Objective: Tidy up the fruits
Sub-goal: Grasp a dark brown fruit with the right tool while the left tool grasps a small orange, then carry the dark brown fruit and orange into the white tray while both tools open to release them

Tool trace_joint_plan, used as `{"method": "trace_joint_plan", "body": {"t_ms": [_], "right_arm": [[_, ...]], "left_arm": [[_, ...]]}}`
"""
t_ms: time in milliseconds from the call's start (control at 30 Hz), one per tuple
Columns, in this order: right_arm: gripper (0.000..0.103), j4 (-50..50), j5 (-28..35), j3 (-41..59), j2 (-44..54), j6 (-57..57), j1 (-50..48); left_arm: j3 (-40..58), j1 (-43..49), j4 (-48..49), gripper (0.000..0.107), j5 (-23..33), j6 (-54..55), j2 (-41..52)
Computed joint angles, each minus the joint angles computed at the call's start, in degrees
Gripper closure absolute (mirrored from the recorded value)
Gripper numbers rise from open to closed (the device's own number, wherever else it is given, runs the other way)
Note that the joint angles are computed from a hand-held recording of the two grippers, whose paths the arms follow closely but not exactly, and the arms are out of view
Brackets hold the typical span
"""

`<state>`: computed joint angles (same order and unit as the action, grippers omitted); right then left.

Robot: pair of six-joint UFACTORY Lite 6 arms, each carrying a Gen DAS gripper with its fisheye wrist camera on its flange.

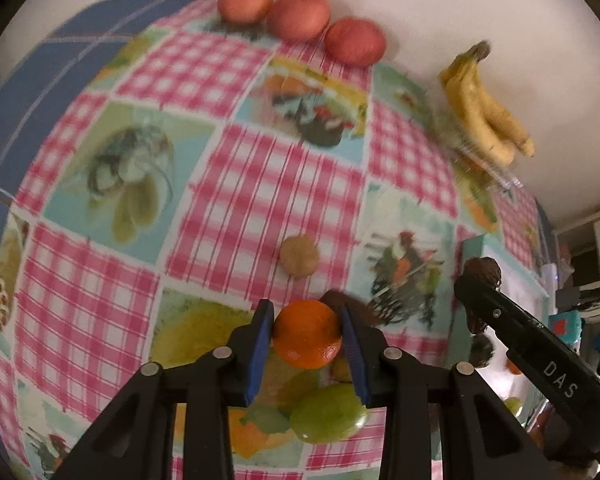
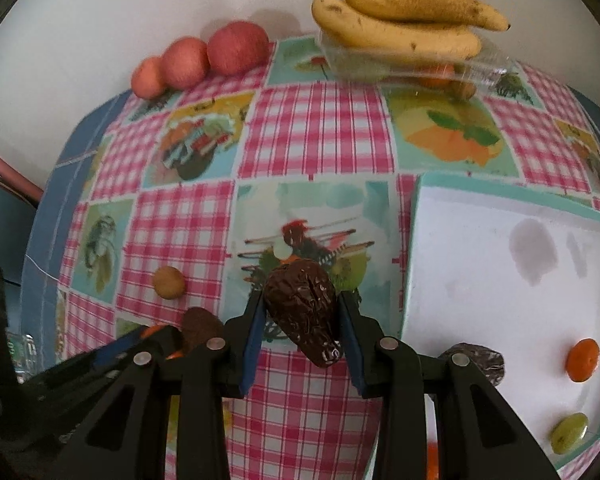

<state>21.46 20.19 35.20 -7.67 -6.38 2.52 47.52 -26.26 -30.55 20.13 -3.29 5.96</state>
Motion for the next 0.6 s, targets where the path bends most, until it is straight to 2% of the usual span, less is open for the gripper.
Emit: {"method": "trace_joint_plan", "body": {"t_ms": [267,600], "right_arm": [[0.065,2.2,6.1,0.4,-9.5,-5.3,-7.0],[0.065,3.6,14.7,1.6,-18.1,-14.5,-21.6]], "left_arm": [[3.2,-4.1,10.4,0.070,1.9,-11.6,-6.3],[9.4,-12.0,20.3,0.070,2.5,-24.3,-5.5]]}}
